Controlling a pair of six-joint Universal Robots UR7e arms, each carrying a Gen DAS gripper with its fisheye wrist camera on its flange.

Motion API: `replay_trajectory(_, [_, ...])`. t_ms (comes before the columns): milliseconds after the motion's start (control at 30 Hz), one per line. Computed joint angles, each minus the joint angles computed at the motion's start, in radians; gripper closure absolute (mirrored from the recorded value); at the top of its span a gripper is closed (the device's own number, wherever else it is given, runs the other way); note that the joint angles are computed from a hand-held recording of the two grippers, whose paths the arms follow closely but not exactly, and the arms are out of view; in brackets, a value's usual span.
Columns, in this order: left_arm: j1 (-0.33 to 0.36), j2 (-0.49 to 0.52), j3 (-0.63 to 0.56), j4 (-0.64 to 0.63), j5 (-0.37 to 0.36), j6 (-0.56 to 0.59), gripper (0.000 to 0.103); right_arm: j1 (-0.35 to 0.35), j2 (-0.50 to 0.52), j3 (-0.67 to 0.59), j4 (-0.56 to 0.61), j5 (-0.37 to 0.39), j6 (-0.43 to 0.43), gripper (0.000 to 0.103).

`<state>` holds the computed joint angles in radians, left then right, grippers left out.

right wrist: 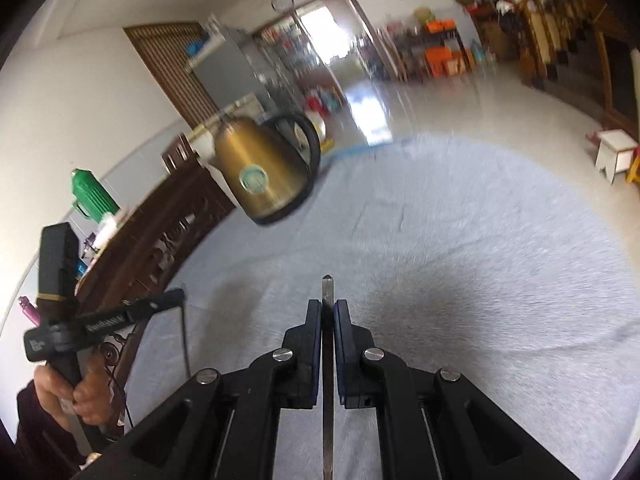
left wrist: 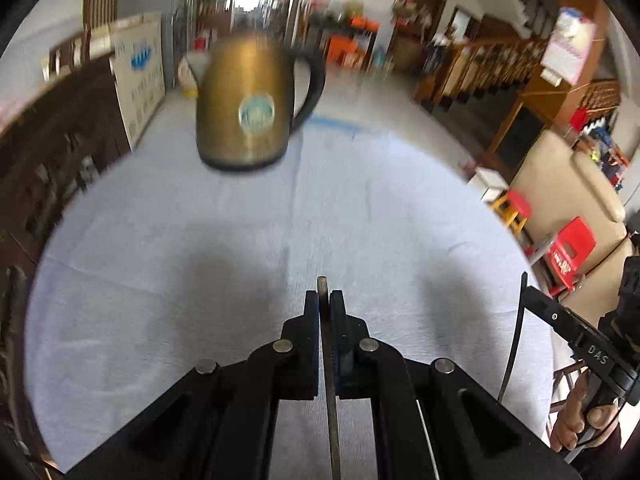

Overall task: Organize utensils
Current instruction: 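Close the right tool on the other dark chopstick while the left tool lifts its chopstick, then raise both held chopsticks and carry them toward the mesh holder cup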

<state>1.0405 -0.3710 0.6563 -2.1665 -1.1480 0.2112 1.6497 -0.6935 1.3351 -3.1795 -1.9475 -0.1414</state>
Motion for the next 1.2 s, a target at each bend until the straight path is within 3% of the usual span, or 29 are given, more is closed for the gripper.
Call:
replay_trajectory(267, [-0.029, -0.240, 0.388, -0.389, 0.008, 0.128, 0.099, 0.078, -0.087, 0.243, -0.386, -0.088, -0.075, 0.096])
replay_trajectory(433, [-0.042, -0.341, 0.526, -0.520, 0.028, 0.170, 0.099, 0.125, -0.109, 0.326, -0.553, -0.141, -0.089, 0.096])
replay_trajectory(667, [-0.067, -0.444, 0.635, -0.643, 0.110, 0.228, 0.099, 0.177, -0.137, 0.373, -0.651, -0.193, -0.110, 0.096])
replay_trajectory(967, [-0.119, -0.525, 0.770, -0.898, 0.229, 0.418, 0.099, 0.254, -0.145, 0.364, -0.712, -0.238, -0.189, 0.096])
replay_trajectory(1200, [-0.155, -0.582, 0.853, -1.035, 0.259, 0.523, 0.099, 0.307, -0.135, 0.340, -0.747, -0.250, -0.260, 0.096])
